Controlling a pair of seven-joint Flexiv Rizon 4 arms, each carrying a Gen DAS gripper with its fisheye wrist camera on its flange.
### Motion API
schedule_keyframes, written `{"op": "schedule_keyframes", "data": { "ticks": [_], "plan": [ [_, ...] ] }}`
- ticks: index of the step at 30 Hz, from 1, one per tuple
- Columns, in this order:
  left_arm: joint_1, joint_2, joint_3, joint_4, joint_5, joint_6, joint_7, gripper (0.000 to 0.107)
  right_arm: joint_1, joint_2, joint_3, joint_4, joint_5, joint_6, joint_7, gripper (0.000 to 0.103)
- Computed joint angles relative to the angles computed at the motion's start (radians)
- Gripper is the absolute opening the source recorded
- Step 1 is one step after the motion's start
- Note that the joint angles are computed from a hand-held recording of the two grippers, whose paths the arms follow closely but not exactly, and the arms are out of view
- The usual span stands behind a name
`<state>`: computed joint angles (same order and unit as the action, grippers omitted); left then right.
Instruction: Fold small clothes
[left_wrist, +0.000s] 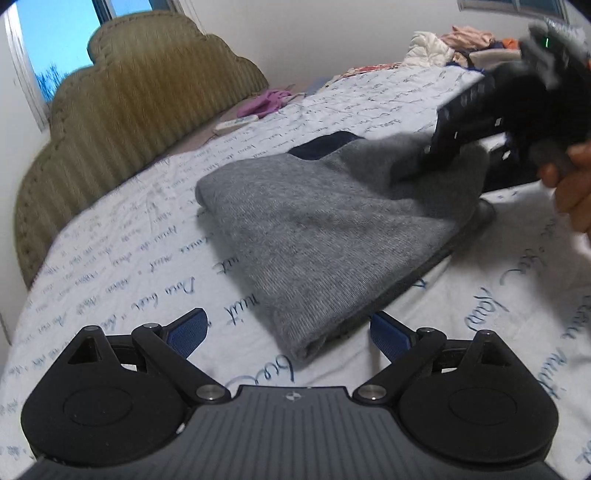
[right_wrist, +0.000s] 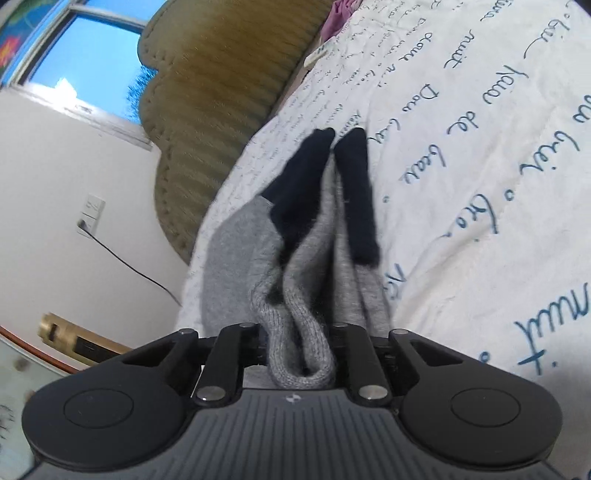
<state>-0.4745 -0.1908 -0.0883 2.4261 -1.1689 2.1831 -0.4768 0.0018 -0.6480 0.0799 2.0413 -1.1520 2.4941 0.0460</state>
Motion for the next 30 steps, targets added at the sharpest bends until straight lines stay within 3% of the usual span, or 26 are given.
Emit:
{"op": "schedule_keyframes", "data": {
  "ticks": [5, 9, 14, 17, 21, 25, 27, 30],
  "plan": [
    [-0.003, -0.077, 0.005, -0.034, 0.006, 0.152, -0.078, 0.096, 0.009, 0.009, 0.004, -0.020, 0.009, 0.003, -0.001, 0.016],
    [-0.007, -0.115, 0.002, -0.051, -0.089, 0.280, -0.087, 0.095, 0.003, -0.004, 0.010, -0.027, 0.012, 0.035, 0.018, 0.016],
    [0.023, -0.055, -0.026, -0.022, -0.171, 0.176, -0.073, 0.094, 0.016, -0.001, -0.019, -0.012, -0.022, 0.002, 0.016, 0.015],
    [0.029, -0.005, -0.022, 0.024, -0.086, 0.125, -0.088, 0.095, 0.021, 0.035, -0.029, 0.036, 0.009, -0.085, -0.033, 0.015],
    [0.040, 0.063, -0.009, 0.052, 0.017, 0.065, -0.105, 0.098, -0.017, 0.057, -0.019, 0.041, -0.019, -0.108, -0.052, 0.015],
    [0.088, 0.099, 0.011, 0.022, 0.131, -0.019, -0.172, 0.100, 0.075, 0.173, -0.040, 0.107, 0.247, -0.235, -0.355, 0.018],
    [0.103, 0.080, 0.014, -0.028, 0.133, -0.051, -0.169, 0.100, 0.037, 0.148, -0.011, 0.048, 0.193, -0.222, -0.349, 0.018],
    [0.092, 0.011, 0.019, -0.117, 0.087, -0.043, -0.132, 0.100, -0.057, 0.036, 0.050, -0.123, -0.039, -0.193, -0.162, 0.018]
  ]
}}
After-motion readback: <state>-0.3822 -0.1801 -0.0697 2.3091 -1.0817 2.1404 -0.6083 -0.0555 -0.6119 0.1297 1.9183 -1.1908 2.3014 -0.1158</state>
